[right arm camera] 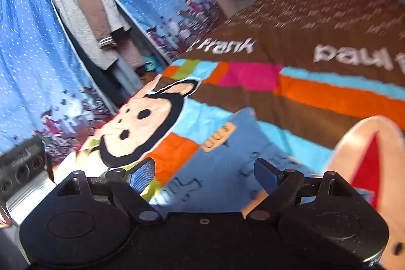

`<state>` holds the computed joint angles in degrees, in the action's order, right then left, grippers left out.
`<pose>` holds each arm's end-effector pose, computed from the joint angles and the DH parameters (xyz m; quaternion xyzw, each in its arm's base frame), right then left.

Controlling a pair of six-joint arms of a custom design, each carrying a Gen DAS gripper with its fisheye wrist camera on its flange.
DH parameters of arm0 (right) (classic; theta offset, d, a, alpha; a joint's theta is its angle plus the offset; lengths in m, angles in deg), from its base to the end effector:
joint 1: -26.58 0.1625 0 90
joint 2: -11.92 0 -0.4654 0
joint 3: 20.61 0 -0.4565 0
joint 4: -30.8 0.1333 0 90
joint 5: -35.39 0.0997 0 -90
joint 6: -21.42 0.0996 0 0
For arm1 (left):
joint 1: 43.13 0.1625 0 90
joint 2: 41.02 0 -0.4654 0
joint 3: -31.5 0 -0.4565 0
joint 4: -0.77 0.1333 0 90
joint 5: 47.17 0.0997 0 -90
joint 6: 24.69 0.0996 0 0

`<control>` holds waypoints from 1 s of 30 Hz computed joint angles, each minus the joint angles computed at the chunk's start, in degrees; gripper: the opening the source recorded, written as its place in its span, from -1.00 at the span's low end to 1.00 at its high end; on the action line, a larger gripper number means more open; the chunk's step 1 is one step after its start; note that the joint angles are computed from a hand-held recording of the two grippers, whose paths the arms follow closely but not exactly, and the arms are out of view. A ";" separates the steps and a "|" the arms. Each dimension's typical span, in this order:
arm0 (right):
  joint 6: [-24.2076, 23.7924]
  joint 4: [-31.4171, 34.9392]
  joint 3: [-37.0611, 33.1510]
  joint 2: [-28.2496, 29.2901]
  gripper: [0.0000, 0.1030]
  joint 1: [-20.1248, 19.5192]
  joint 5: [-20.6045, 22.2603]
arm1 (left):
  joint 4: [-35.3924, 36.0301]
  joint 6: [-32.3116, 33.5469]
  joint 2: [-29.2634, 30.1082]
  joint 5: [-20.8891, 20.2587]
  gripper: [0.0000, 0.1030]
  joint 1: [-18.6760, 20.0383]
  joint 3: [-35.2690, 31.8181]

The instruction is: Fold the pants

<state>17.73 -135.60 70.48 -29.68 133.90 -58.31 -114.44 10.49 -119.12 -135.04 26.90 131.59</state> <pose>0.3529 -0.7054 0.0809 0.1698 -0.9571 0.2346 0.0036 -0.0845 -0.6336 0.3532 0.4622 0.8861 -0.0254 0.0221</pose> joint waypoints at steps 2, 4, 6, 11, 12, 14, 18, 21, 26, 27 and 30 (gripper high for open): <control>0.48 4.41 -4.31 2.61 0.64 -1.12 1.23 | -0.08 1.55 -0.33 1.10 0.62 -0.39 0.62; -0.71 5.00 -8.01 5.01 0.43 -0.61 -6.81 | 0.02 1.94 -0.43 1.54 0.62 -0.44 0.83; 1.20 3.07 -9.22 5.63 0.24 -0.59 -11.30 | 0.21 1.99 -0.51 1.57 0.62 -0.51 0.92; -4.96 -1.69 -3.34 1.88 0.62 1.62 -10.94 | 1.70 3.71 -1.13 -1.19 0.63 -0.50 0.30; -8.94 -2.18 -2.22 1.79 0.62 2.99 -15.38 | 2.32 4.08 -1.18 -1.59 0.63 -0.47 -0.12; -17.21 -5.15 0.18 2.42 0.62 5.73 -26.08 | 2.60 4.58 -1.44 -1.86 0.63 -0.49 -0.74; -23.64 -7.68 6.70 1.13 0.61 7.75 -31.68 | -0.14 1.69 -2.04 -1.56 0.67 -0.18 -1.58; -27.41 -10.22 10.58 0.12 0.61 9.43 -36.24 | -2.98 -1.62 -1.85 0.66 0.70 -0.14 -1.98; -18.99 -14.28 15.86 -4.15 0.66 10.18 -36.71 | -8.33 -7.33 0.53 7.96 0.74 -1.19 -2.87; -16.37 -15.41 16.84 -5.11 0.69 10.20 -36.52 | -8.44 -9.17 1.39 8.51 0.76 -1.25 -3.61; -8.50 -18.72 19.29 -7.57 0.72 9.91 -35.43 | -10.81 -11.71 3.00 11.48 0.84 -1.71 -4.15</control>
<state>9.22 -154.32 89.77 -37.24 143.81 -93.74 -125.25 -1.22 -116.12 -123.55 25.19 127.44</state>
